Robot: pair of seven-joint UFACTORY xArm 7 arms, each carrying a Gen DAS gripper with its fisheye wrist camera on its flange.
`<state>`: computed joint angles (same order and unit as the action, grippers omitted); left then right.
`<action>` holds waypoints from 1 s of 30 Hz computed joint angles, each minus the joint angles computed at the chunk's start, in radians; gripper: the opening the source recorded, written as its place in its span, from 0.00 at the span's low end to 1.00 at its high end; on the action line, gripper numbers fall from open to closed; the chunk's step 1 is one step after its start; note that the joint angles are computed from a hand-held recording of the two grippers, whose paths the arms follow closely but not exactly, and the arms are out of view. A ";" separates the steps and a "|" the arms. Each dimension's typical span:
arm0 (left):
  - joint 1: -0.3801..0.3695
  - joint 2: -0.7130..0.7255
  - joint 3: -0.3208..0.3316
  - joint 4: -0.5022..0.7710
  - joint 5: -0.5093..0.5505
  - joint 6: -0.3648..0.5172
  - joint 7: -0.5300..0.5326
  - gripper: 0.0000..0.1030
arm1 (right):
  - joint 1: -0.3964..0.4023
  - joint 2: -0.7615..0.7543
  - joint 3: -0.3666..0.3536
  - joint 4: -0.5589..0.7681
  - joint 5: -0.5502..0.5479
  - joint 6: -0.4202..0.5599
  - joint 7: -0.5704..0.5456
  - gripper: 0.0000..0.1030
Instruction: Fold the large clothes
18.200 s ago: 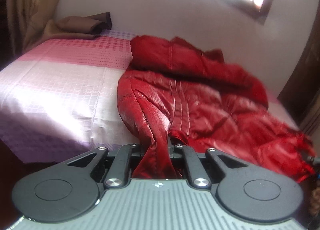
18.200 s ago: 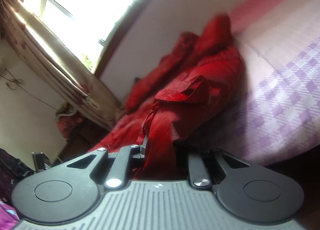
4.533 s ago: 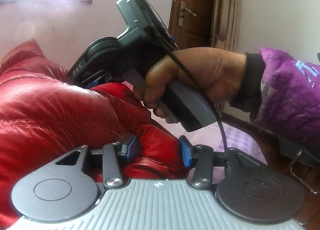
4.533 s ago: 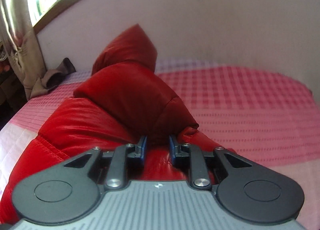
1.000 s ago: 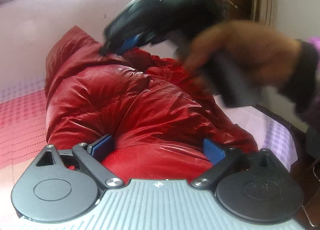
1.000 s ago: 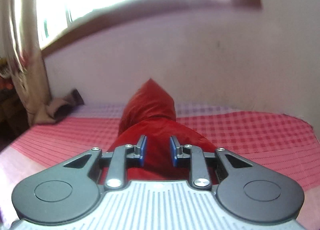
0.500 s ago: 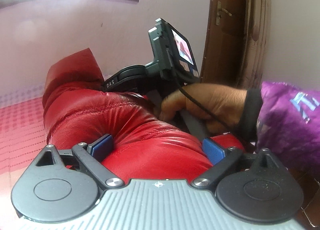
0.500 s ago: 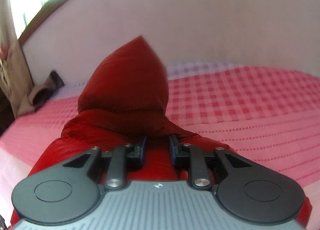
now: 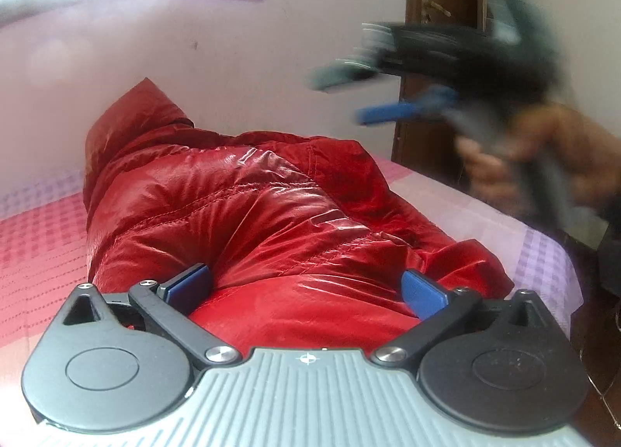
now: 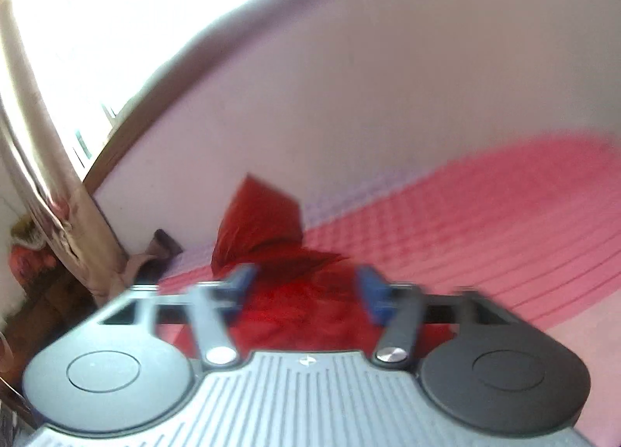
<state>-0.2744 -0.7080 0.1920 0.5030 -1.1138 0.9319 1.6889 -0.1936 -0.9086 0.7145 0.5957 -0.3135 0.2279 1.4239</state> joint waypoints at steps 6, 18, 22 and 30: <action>0.017 0.008 0.032 0.007 -0.007 0.048 -0.017 1.00 | 0.308 -0.135 0.003 -0.078 0.076 0.269 0.021 0.89; 0.111 -0.007 0.079 0.055 0.060 0.140 -0.116 1.00 | 0.379 -0.127 0.119 -0.150 0.060 0.244 0.304 0.39; 0.130 0.055 0.084 0.090 0.087 0.143 -0.139 1.00 | 0.408 -0.147 0.117 -0.209 0.064 0.189 0.413 0.39; 0.166 0.113 0.077 0.126 0.107 0.206 -0.153 1.00 | 0.432 -0.095 0.039 -0.202 0.014 0.209 0.370 0.81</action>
<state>-0.1087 -0.5948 0.2685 0.6294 -1.0069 1.1378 1.5357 0.2382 -1.0037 0.7532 0.3939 -0.2995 0.4369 1.7940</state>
